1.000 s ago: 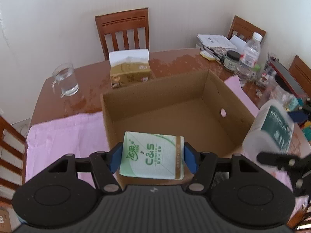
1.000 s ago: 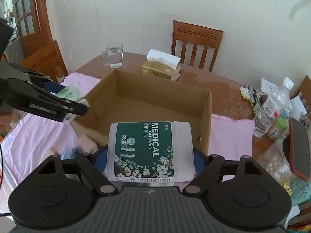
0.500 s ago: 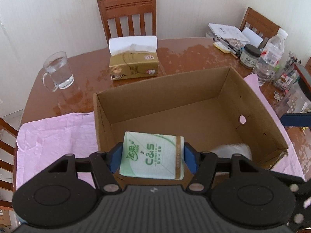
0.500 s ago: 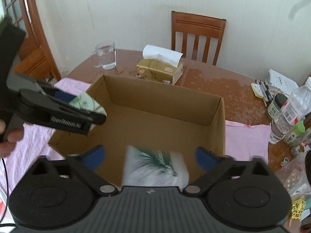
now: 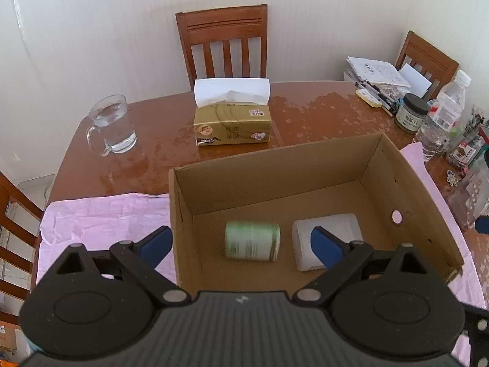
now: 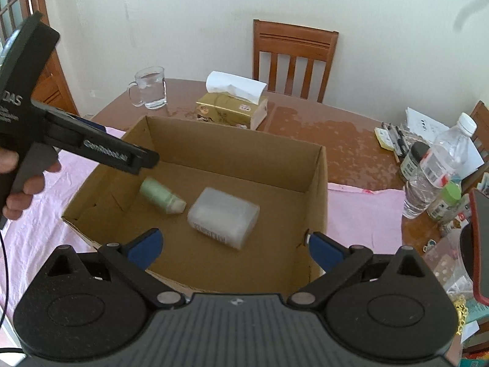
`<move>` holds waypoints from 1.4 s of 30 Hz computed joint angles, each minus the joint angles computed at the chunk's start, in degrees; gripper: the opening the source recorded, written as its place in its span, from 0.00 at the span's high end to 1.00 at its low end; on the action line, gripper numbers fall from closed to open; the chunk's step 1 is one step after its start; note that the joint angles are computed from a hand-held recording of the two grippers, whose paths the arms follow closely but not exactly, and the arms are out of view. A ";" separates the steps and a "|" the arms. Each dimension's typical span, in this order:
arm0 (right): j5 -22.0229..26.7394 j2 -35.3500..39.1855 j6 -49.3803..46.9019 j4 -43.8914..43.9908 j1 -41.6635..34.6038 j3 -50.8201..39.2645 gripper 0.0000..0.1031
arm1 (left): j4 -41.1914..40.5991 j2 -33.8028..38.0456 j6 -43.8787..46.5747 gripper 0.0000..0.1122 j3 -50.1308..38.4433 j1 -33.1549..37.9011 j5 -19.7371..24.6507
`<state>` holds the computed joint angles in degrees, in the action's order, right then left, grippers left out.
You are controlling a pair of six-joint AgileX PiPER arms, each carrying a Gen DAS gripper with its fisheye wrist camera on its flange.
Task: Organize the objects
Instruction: 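Carry both items over the cardboard box and open both tools to drop them, then move the left tool back to the cream KASI box on the cloth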
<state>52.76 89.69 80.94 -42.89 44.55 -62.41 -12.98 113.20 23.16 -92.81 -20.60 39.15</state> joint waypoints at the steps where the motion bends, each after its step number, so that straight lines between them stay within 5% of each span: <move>1: 0.41 -0.09 0.25 -0.09 0.25 0.21 0.00 | 0.21 -0.61 0.15 0.14 0.84 -0.01 -0.26; 28: 10.17 -2.29 24.99 0.20 23.15 9.48 0.00 | 0.91 -27.14 6.55 0.13 45.13 4.87 -20.09; 42: 7.32 2.80 33.80 2.64 31.12 8.74 0.00 | -0.65 -28.99 5.69 0.13 58.54 13.65 -25.41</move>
